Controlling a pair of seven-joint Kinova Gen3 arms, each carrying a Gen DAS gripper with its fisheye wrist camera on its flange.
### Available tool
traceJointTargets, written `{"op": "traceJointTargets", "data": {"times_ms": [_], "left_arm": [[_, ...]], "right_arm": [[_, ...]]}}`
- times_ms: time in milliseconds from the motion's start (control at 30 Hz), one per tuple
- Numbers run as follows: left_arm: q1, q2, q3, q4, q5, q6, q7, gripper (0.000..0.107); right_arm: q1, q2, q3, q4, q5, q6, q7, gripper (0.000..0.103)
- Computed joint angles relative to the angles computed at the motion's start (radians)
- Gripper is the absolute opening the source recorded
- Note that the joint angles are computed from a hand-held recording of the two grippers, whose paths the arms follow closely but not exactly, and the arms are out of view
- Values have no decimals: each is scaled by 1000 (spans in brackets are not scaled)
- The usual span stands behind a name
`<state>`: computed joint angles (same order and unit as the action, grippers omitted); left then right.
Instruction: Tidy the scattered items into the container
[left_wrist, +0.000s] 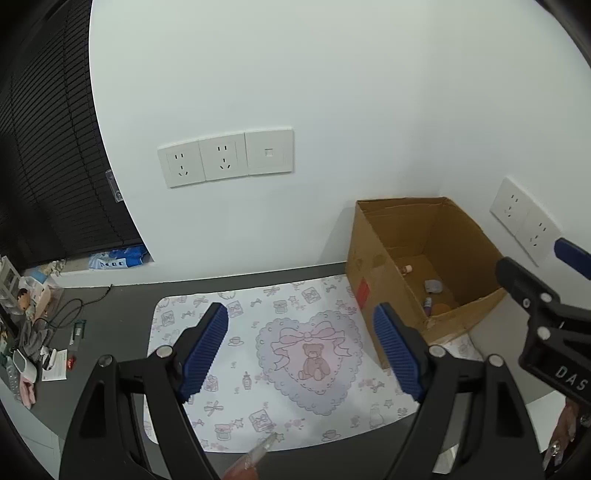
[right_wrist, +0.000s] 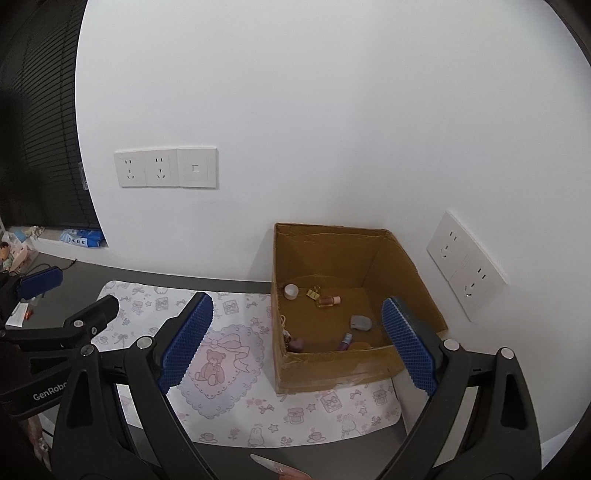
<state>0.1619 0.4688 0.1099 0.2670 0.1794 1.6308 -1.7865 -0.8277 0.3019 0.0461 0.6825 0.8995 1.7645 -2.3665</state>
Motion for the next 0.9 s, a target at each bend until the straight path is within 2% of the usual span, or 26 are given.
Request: {"op": "traceJointTargets", "data": {"times_ms": [200, 500, 633, 800, 900], "left_arm": [[18, -28, -4, 48, -10, -31, 10, 80], [39, -28, -3, 45, -18, -15, 19, 80], [41, -48, -2, 82, -18, -39, 10, 80], [66, -77, -20, 131, -59, -79, 21, 80], [71, -73, -22, 121, -75, -71, 38, 80]], "right_arm": [[4, -37, -18, 52, 10, 2, -19, 95], [24, -71, -56, 102, 28, 14, -45, 95], [33, -83, -71, 118, 32, 20, -53, 95], [42, -97, -91, 140, 32, 13, -58, 95], [44, -103, -101, 151, 33, 10, -60, 95]]}}
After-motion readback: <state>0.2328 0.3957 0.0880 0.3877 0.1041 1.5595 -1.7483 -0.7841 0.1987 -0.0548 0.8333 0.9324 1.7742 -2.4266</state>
